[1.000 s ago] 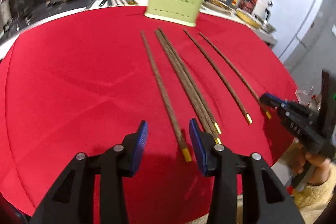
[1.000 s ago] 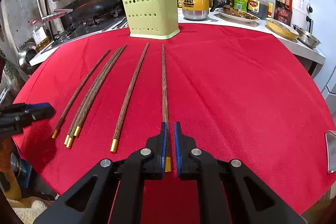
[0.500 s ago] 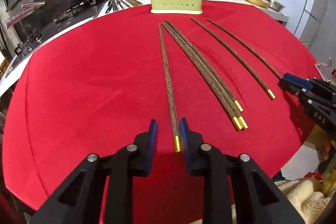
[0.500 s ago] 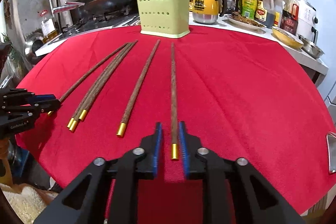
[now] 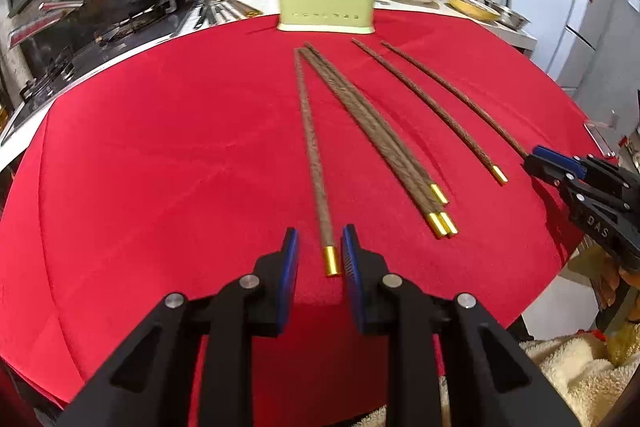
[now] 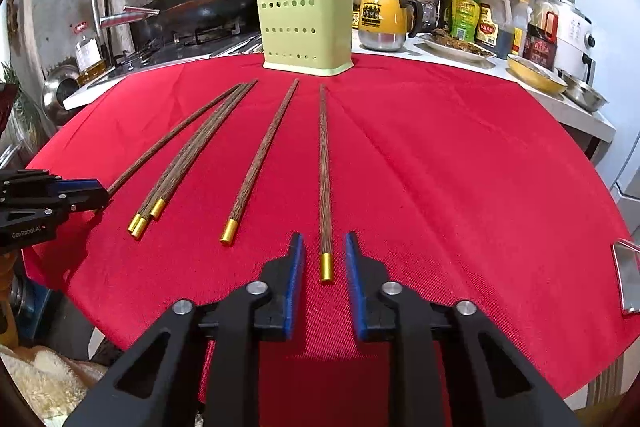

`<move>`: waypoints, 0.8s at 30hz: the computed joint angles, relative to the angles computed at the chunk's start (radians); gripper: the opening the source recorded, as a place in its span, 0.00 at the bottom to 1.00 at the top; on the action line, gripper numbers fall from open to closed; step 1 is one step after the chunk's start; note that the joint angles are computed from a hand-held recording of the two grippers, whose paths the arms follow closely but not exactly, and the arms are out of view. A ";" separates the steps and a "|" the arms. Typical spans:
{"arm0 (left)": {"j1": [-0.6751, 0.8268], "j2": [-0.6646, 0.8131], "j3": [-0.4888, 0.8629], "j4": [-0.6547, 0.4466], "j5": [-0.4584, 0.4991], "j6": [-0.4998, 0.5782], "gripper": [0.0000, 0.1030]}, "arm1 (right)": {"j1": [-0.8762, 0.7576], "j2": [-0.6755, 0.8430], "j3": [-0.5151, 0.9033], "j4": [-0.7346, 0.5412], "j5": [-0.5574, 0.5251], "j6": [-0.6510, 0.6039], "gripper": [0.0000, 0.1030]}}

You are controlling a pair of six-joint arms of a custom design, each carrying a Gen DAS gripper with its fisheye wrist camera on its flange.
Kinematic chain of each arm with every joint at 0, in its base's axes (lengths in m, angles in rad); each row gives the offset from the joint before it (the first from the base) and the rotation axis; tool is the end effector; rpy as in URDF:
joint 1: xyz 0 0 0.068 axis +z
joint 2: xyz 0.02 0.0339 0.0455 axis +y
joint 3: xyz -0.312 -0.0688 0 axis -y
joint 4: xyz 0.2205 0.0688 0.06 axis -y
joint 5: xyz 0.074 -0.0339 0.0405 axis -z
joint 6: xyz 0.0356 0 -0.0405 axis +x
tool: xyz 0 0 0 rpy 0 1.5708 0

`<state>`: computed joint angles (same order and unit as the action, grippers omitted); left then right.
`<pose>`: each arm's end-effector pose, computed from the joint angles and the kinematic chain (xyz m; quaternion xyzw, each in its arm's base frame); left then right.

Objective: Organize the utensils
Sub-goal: 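Lift both held chopsticks upright and carry them toward the green holder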

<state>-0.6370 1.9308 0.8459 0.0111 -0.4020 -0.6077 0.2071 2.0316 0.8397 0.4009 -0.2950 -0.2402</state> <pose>0.2791 -0.1892 0.1447 -0.0352 0.9504 0.0167 0.3086 0.3619 0.0866 0.1335 -0.2574 0.8797 0.1297 0.3782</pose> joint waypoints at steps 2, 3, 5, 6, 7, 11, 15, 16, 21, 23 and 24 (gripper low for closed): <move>-0.016 0.018 0.034 -0.040 -0.025 0.010 0.21 | 0.000 0.000 -0.008 0.011 -0.001 -0.002 0.12; -0.022 0.028 0.051 -0.060 -0.040 0.012 0.21 | 0.000 0.000 -0.008 0.012 0.001 -0.002 0.12; -0.028 0.038 0.070 -0.083 -0.054 0.010 0.21 | 0.004 0.001 -0.014 0.027 0.007 -0.003 0.12; -0.030 0.040 0.075 -0.090 -0.058 0.011 0.19 | 0.005 0.001 -0.016 0.034 0.010 -0.002 0.12; -0.032 0.041 0.079 -0.096 -0.057 0.012 0.15 | 0.007 0.002 -0.020 0.042 0.014 -0.003 0.12; -0.027 0.031 0.064 -0.083 -0.047 0.010 0.08 | 0.005 -0.003 -0.016 0.027 0.001 0.007 0.07; -0.012 -0.033 0.021 -0.039 -0.069 0.003 0.07 | -0.016 -0.027 0.012 -0.020 -0.050 0.023 0.07; -0.008 -0.068 0.004 -0.023 -0.089 0.004 0.07 | -0.020 -0.043 0.015 -0.022 -0.063 0.028 0.07; 0.012 -0.217 -0.034 0.037 -0.179 0.048 0.07 | -0.043 -0.133 0.053 -0.038 -0.129 0.084 0.07; 0.013 -0.281 -0.030 0.057 -0.233 0.099 0.07 | -0.047 -0.170 0.083 -0.048 -0.154 0.105 0.07; 0.009 -0.303 -0.029 0.065 -0.252 0.116 0.07 | -0.049 -0.190 0.101 -0.054 -0.165 0.113 0.07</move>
<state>-0.6282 1.6275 0.8168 0.0765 -0.6545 -0.4917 0.1583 1.8420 0.9408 0.3466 -0.4605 -0.1271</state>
